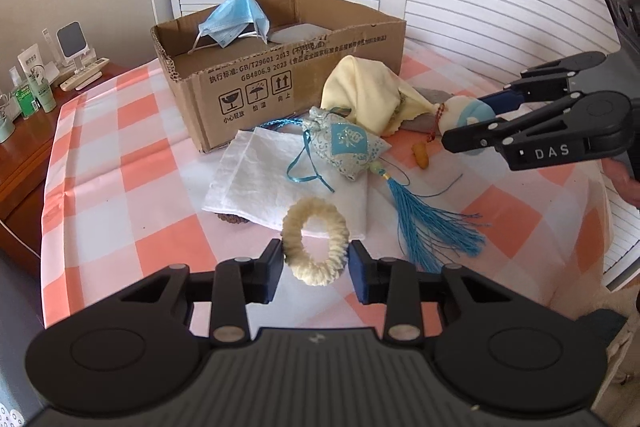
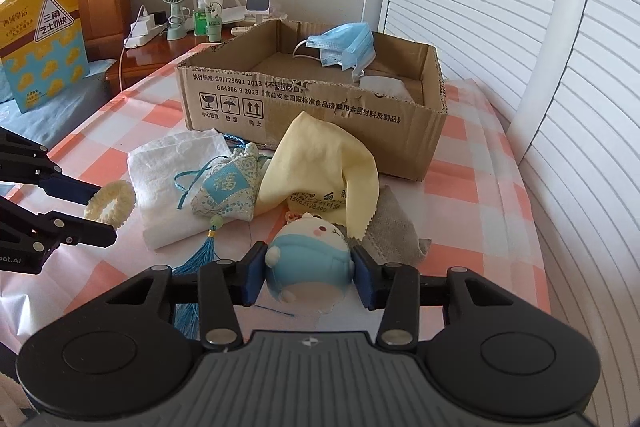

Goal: Organize soft objects
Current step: 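Lift the ring sponge into the box and open the left gripper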

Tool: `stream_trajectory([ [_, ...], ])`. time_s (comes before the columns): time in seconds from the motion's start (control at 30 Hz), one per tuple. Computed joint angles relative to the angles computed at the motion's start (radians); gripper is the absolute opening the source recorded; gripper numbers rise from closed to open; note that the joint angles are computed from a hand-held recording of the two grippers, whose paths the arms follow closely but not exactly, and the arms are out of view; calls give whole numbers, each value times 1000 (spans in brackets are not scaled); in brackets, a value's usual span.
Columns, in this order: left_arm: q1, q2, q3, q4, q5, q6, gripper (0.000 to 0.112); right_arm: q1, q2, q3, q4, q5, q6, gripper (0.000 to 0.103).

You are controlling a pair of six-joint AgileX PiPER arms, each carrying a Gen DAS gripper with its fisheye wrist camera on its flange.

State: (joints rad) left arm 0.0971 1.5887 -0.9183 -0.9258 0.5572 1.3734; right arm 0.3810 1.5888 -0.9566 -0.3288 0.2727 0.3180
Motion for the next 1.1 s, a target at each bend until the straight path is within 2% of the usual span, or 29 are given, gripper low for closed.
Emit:
stream_trajectory([
  [0.1,11,-13,-32,84,57,-72,34,-7,-27,-7,56,25,-72,50],
  [0.27,25,-25,-99,143,137,-136,34,-19,-59,-32,112,54,-160,50],
  [0.5,3,18,-262,191,192,-214,34,-46,-60,-93,195,55,-272,50],
  [0.6,-24,62,-366,221,193,-254,34,-52,-47,-128,189,52,-279,50],
  [0.77,-78,187,-587,309,178,-364,34,-85,-19,-188,299,41,-391,50],
  [0.87,-107,294,-756,384,197,-467,34,-103,9,-227,353,38,-446,50],
  [1.0,-137,459,-1016,490,262,-616,34,-123,37,-267,394,36,-492,50],
  [1.1,-158,600,-1252,575,349,-734,34,-141,59,-296,443,35,-541,50],
])
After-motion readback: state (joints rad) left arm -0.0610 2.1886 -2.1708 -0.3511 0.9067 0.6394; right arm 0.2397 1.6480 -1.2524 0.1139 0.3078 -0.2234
